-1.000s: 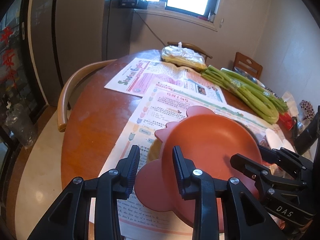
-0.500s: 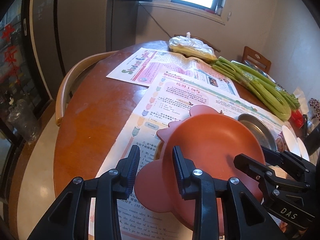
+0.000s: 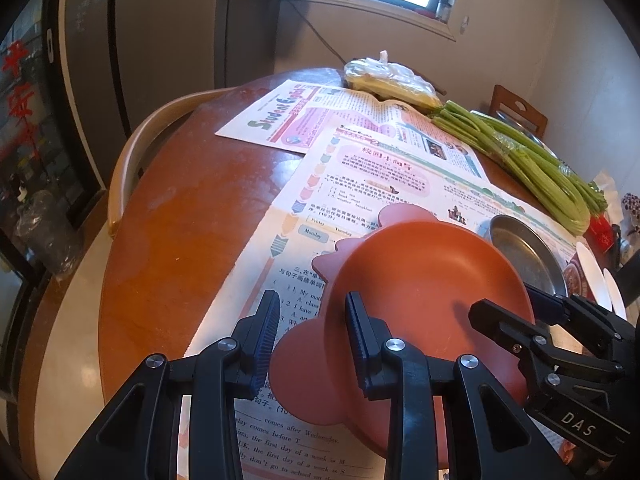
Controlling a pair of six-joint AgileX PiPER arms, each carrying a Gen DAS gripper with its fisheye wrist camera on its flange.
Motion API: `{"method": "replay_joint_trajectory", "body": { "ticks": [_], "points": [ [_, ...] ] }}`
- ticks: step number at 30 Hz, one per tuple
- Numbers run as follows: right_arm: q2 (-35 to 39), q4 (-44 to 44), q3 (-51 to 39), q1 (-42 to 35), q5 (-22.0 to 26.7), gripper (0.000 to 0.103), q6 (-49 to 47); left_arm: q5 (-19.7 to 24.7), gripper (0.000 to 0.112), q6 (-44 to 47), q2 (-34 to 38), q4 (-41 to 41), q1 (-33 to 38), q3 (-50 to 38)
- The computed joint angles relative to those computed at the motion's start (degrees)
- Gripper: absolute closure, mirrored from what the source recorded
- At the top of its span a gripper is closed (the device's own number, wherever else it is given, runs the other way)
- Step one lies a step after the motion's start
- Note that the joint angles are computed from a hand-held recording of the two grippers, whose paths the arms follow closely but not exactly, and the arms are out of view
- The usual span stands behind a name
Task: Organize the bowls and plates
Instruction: 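Lift the orange pig plate with the left tool and carry it over the yellow shell plate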
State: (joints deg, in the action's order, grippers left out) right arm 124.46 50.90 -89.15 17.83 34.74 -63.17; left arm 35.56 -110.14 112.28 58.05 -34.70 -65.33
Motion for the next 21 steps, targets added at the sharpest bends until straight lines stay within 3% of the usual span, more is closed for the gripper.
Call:
{"method": "replay_joint_trajectory", "body": {
  "ticks": [21],
  "points": [
    [0.1,2.2,1.3,0.0,-1.5,0.056,-1.6,-0.9,0.076,-0.4,1.0,0.7,0.7,-0.4]
  ]
}}
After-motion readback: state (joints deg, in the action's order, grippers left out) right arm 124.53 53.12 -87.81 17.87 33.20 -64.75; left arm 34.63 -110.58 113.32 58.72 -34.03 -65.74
